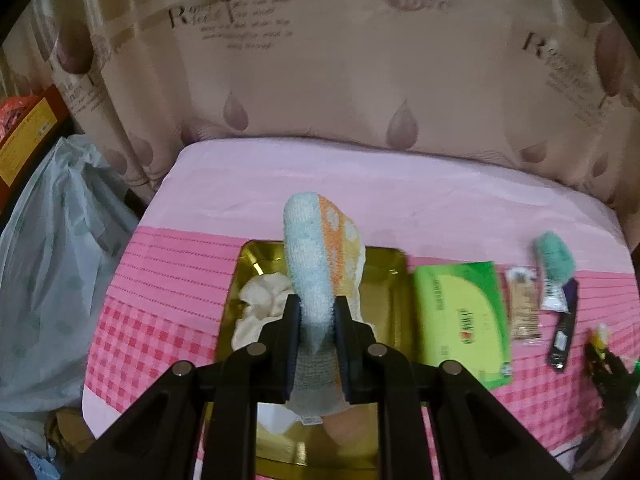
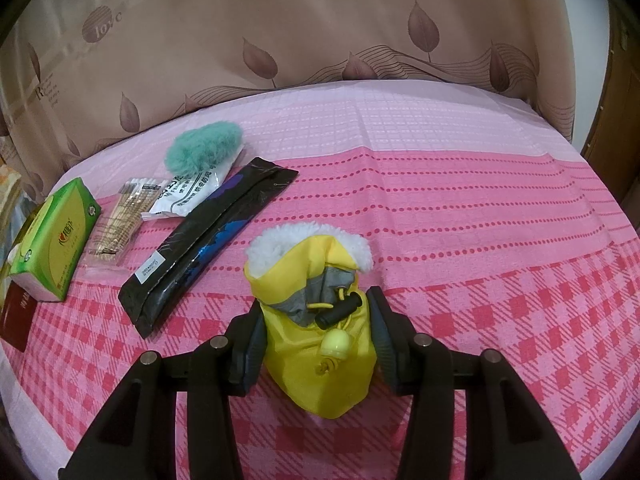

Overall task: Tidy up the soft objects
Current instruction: 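Carry the towel into the gold tin and release it while the right gripper holds the yellow toy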

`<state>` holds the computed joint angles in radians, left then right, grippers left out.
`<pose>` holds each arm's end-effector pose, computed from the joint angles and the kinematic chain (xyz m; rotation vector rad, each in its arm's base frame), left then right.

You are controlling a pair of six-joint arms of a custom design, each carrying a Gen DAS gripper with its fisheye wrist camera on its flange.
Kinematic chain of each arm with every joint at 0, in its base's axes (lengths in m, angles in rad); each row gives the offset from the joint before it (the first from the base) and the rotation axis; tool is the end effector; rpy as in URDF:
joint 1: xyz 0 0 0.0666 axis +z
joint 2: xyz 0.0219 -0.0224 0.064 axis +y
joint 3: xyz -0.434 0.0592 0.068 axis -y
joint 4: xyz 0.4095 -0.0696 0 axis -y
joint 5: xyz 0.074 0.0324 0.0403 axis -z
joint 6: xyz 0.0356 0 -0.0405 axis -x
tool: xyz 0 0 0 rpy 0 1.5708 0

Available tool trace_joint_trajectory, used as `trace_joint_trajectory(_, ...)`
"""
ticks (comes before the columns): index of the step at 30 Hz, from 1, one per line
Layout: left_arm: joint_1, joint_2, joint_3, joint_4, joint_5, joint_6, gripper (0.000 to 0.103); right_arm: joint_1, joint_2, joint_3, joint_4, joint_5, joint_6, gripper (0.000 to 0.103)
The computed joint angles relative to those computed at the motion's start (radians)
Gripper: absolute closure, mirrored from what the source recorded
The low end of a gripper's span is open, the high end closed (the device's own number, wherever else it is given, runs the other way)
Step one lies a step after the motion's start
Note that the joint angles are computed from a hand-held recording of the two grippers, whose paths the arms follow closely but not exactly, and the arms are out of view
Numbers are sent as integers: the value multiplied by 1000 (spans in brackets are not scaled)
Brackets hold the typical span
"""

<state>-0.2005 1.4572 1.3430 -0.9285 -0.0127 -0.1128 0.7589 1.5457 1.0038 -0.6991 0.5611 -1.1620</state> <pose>0.4921 -0.1000 0.4281 0.4033 2.5821 -0.0144 0.3495 0.3048 0.2564 0.6175 2.4239 -0.0719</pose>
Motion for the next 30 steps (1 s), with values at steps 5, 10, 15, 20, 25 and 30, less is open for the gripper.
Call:
trace_joint_trajectory(5, 26, 40, 1, 11, -9, -5, 87, 0, 3, 4, -3, 1, -1, 57)
trace_joint_trajectory(10, 46, 88, 16, 6, -22, -6, 87, 0, 7, 8, -6, 1, -3, 57)
trace_joint_trajectory(15, 54, 117, 21, 17, -47, -27, 87, 1, 12, 13, -9, 3, -5, 57)
trace_joint_trajectory(20, 61, 141, 19, 32, -47, -19, 86, 2, 16, 16, -10, 4, -7, 57)
trace_joint_trajectory(25, 65, 167, 22, 40, -59, -8, 84, 2, 19, 18, -12, 4, -8, 57)
trace_joint_trajectory(30, 81, 168, 28, 39, -44, 11, 79, 3, 21, 20, -15, 5, -9, 57)
